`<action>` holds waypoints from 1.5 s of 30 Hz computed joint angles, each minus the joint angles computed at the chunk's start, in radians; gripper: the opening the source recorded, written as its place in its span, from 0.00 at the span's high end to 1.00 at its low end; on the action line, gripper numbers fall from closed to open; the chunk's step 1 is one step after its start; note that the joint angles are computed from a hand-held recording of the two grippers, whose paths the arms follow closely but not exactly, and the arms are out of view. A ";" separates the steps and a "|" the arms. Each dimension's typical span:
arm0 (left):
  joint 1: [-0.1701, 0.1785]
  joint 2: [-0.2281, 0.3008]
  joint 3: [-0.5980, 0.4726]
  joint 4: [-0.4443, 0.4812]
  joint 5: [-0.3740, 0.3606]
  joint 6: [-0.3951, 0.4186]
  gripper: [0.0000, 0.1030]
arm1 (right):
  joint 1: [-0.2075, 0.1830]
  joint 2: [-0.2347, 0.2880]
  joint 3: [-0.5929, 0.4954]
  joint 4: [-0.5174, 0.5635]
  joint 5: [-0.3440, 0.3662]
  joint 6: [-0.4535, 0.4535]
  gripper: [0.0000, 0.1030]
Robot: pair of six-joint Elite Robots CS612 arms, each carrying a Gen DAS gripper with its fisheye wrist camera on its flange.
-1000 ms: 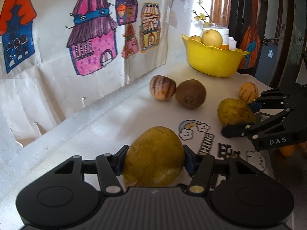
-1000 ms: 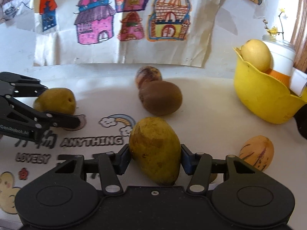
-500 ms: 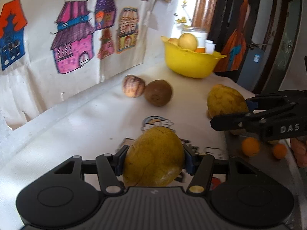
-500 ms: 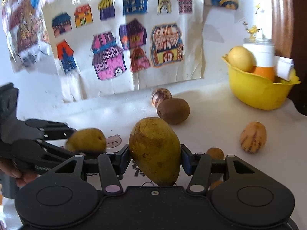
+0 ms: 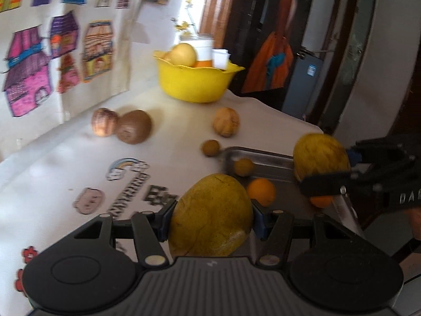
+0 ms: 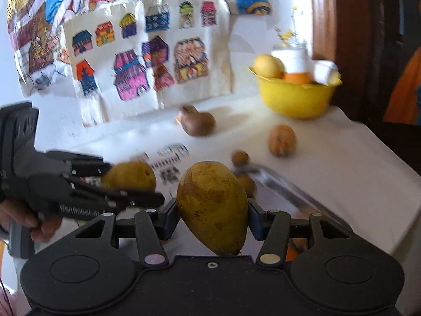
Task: Organize fruits
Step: 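Carry the pear and the mango over the metal tray with both grippers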
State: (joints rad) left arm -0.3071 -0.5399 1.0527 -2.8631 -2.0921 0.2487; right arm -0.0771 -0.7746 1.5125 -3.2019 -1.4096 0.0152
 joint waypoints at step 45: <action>-0.050 0.052 -0.068 0.080 -0.034 0.043 0.40 | 0.013 0.047 0.088 -0.163 -0.182 -0.221 0.46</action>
State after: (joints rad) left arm -0.3575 -0.4883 0.9849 -2.7833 -2.1262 0.2916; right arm -0.0638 -0.7280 1.6001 -3.3645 -1.5914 -0.2060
